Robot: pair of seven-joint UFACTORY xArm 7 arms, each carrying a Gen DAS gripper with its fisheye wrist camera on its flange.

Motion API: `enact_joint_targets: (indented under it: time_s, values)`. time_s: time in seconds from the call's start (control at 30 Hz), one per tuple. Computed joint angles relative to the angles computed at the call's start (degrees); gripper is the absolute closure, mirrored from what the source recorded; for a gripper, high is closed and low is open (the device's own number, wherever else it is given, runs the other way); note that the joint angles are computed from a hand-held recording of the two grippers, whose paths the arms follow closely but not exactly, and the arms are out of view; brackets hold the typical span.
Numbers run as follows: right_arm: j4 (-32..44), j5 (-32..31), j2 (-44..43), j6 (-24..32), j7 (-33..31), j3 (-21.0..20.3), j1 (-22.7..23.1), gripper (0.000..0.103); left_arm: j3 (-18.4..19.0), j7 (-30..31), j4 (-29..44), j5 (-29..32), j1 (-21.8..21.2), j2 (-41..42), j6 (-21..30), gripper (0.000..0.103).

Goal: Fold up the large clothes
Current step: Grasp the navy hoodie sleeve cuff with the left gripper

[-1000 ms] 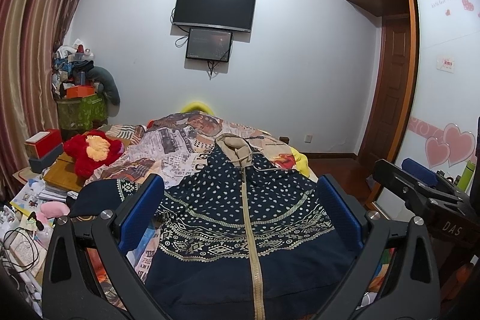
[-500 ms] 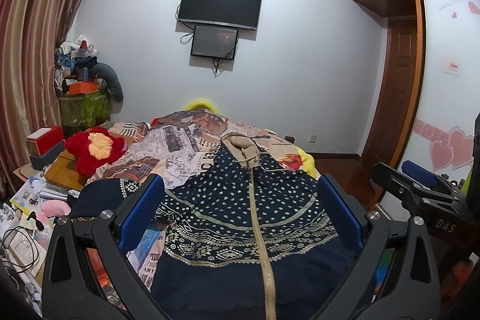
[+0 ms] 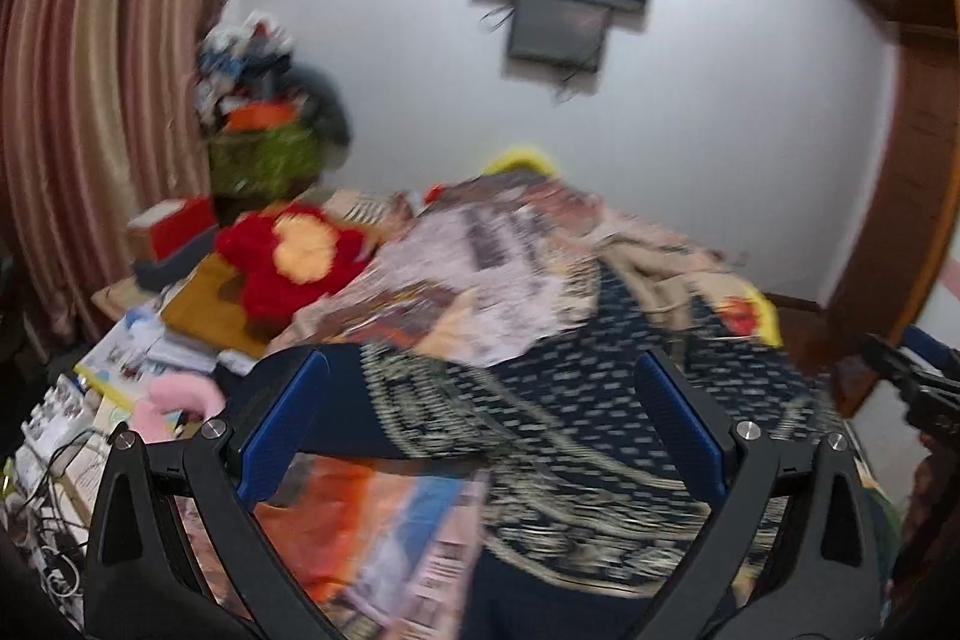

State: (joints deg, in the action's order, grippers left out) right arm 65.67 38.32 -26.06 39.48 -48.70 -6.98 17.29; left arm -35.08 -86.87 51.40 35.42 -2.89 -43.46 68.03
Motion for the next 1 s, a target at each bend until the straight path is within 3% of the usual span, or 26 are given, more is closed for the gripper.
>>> enact_joint_targets:
  time_s: [0.17,0.3,0.5,0.67,0.73,0.87,1.0]
  values:
    - [4.43,-3.45,9.62,-3.42,1.61,4.31,-0.41,0.000,10.90,2.02,-11.98,-5.21,-2.98,-6.57,-3.62,0.000]
    - [8.69,-11.42,17.68,-4.39,6.41,8.98,-2.34,0.000,17.66,3.97,-21.38,-11.11,-2.80,-11.60,-5.94,0.000]
    - [18.03,-20.58,29.78,3.10,13.84,12.74,-3.47,0.000,23.99,6.94,-33.92,-19.73,-1.92,-21.11,-11.45,0.001]
    - [28.45,-25.93,40.00,14.48,19.08,14.64,-2.72,0.000,30.02,8.49,-44.29,-27.16,0.24,-31.22,-19.62,0.001]
    - [32.61,-27.95,43.80,18.90,20.52,15.16,-1.84,0.000,32.43,9.47,-47.78,-29.78,1.40,-35.17,-22.73,0.005]
    - [39.38,-30.81,50.15,25.59,22.76,15.84,0.53,0.000,38.01,12.28,-54.26,-34.75,5.03,-40.78,-30.01,0.008]
    - [44.11,-31.74,54.74,30.55,23.97,16.32,2.47,0.000,39.89,15.20,-56.45,-37.61,10.04,-42.10,-33.12,0.008]
